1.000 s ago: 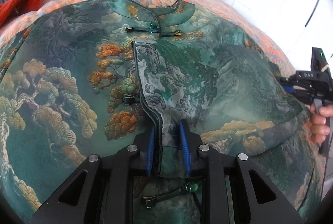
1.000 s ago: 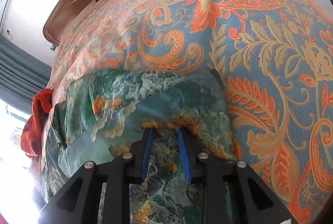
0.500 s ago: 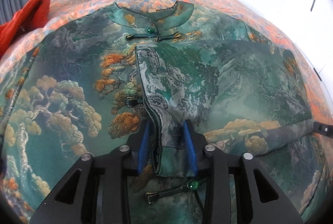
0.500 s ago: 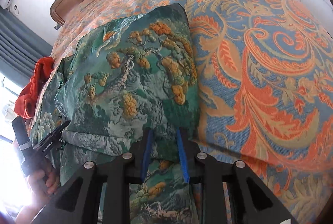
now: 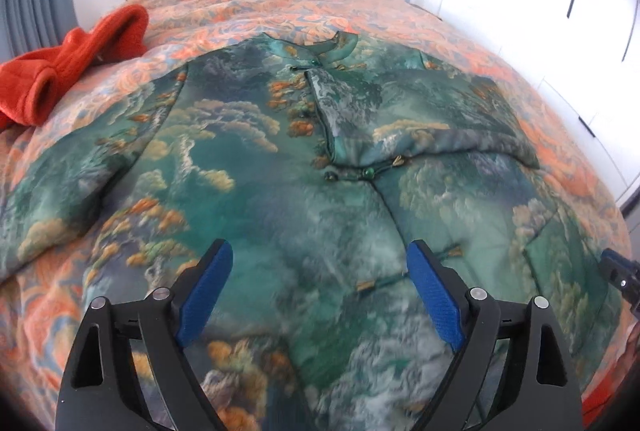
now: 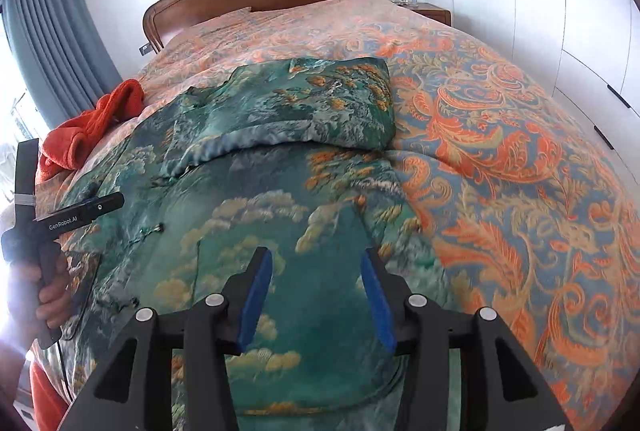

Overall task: Fold large clothes
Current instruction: 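Open both grippers and lift them off the jacket, then grasp the other sleeve with the left gripper and fold it across the body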

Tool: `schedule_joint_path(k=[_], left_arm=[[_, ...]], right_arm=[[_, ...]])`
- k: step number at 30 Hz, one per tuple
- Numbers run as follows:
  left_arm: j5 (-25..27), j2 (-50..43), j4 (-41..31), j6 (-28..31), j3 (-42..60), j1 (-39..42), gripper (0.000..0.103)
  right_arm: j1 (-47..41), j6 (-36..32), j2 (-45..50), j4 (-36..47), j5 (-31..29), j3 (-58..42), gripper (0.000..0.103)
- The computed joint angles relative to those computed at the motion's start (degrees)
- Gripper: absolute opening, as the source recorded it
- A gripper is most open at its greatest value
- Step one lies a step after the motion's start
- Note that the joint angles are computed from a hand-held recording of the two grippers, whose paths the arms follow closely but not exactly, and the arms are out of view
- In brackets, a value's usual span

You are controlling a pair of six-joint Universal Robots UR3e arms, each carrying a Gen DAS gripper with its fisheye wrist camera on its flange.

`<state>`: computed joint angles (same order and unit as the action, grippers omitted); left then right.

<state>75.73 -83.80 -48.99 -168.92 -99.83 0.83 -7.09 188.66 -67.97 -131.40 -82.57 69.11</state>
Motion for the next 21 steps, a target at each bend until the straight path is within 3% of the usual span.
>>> schedule_joint_path(k=[3,5,10,13,15,18,21], left_arm=[[0.2,9.9,-2.0,3.3,-6.6,3.1,0.094],[-0.5,16.3,-4.3,5.8,-10.1,6.2,0.095],[-3.1,29.4,-11.2,12.3,-15.9,15.7,0.096],[-7.5,37.0,-18.0,18.6,-18.2,25.7,0.096],[-12.9,41.6,-26.9,25.2,-18.1,35.9,0.097],[-18.6,43.4,-39.9,34.6,-16.5,49.9,0.097],[-20.6,37.5,-42.8,37.4,-14.8,57.6,0.097]], right_arm=[[3.8,2.8,-5.0,-4.3,-3.5,7.5,0.050],[7.1,5.3,-7.0,-6.3,-7.6,10.3,0.058],[14.0,8.9,-9.0,-6.5,-14.5,11.2,0.064],[17.3,10.9,-7.9,-3.4,-17.1,8.1,0.074],[19.2,11.2,-7.4,-2.3,-18.6,6.9,0.074],[21.6,11.0,-6.4,-0.2,-20.0,4.9,0.074],[23.3,11.0,-6.3,0.8,-20.5,4.3,0.074]])
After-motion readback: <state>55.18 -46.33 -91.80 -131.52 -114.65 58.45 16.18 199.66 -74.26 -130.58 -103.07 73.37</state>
